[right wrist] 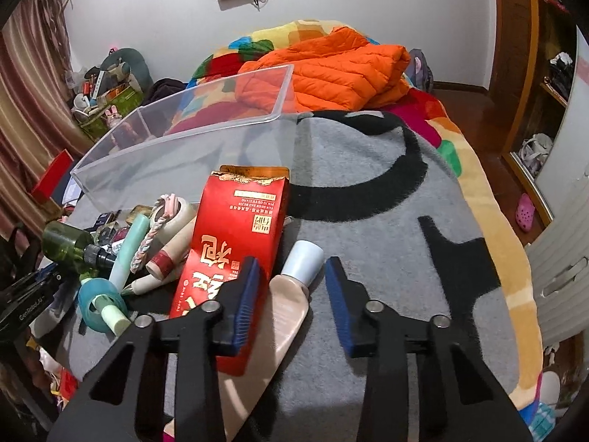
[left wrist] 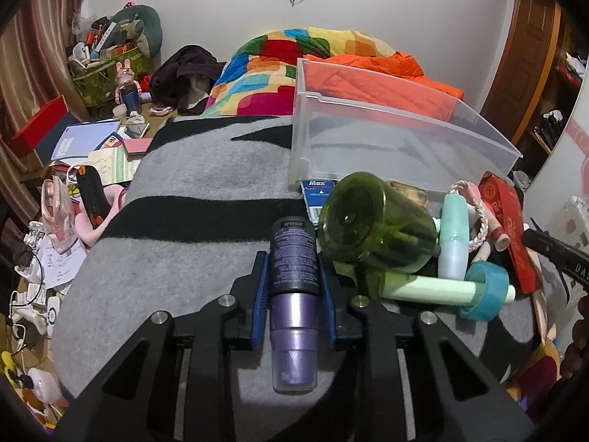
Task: Organize objects
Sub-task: 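Grasp the purple spray bottle with left tool while right tool grasps beige tube, then carry both items over the clear box and release them inside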
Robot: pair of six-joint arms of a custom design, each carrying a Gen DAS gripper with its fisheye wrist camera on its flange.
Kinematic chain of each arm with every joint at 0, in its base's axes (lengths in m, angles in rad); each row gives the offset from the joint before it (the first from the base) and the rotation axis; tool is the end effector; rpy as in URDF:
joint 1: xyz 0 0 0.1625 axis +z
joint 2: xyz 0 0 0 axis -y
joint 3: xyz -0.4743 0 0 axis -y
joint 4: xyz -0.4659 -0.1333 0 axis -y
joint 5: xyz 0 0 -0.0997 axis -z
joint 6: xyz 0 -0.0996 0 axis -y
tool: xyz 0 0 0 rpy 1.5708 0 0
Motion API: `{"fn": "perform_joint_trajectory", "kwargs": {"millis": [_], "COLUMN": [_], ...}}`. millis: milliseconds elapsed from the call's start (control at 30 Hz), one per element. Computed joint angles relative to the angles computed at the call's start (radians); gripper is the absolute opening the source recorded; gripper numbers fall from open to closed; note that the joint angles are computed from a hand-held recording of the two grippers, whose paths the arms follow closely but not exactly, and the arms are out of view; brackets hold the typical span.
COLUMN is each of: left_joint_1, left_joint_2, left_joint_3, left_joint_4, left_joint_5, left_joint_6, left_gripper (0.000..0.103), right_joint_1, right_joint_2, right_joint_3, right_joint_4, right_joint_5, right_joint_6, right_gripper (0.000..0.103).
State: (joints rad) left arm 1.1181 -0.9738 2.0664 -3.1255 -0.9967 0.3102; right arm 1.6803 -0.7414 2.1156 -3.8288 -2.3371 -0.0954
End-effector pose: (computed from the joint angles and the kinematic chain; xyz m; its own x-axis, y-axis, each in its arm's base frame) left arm -0.0972 -0.6283 0.1107 -0.7004 0.3881 -0.5990 0.6357 0.7209 -0.2762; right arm 0.1250 -0.5492 0.0575 -0.7646 0.3921 0.5115 -0.1428 0.6708 -0.7277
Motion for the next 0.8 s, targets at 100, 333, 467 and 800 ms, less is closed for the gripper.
{"fn": "perform_joint_trajectory", "kwargs": {"millis": [100, 333, 467, 800], "left_joint_1": [0.001, 0.011, 0.005, -0.017], "left_joint_2": [-0.020, -0.061, -0.069, -0.084], "left_joint_3": [0.016, 0.029, 0.027, 0.016], "left_joint_4": [-0.003, 0.000, -0.014, -0.044], "left_joint_5": [0.007, 0.014, 0.015, -0.023], "left_joint_6": [-0.003, -0.016, -0.004, 0.010], "left_gripper": [0.025, 0.025, 0.025, 0.025], "right_joint_1": [-0.003, -0.015, -0.029, -0.013], "right_joint_2": [-0.017, -0.056, -0.068, -0.013], "right_joint_3": [0.024, 0.059, 0.036, -0.004], "right_joint_4": [-0.006, -0.031, 0.050, 0.072], "right_joint_5": [0.008, -0.002, 0.040, 0.001], "right_joint_6": [0.027, 0.089, 0.103, 0.039], "right_gripper": [0.029, 0.029, 0.029, 0.021]}}
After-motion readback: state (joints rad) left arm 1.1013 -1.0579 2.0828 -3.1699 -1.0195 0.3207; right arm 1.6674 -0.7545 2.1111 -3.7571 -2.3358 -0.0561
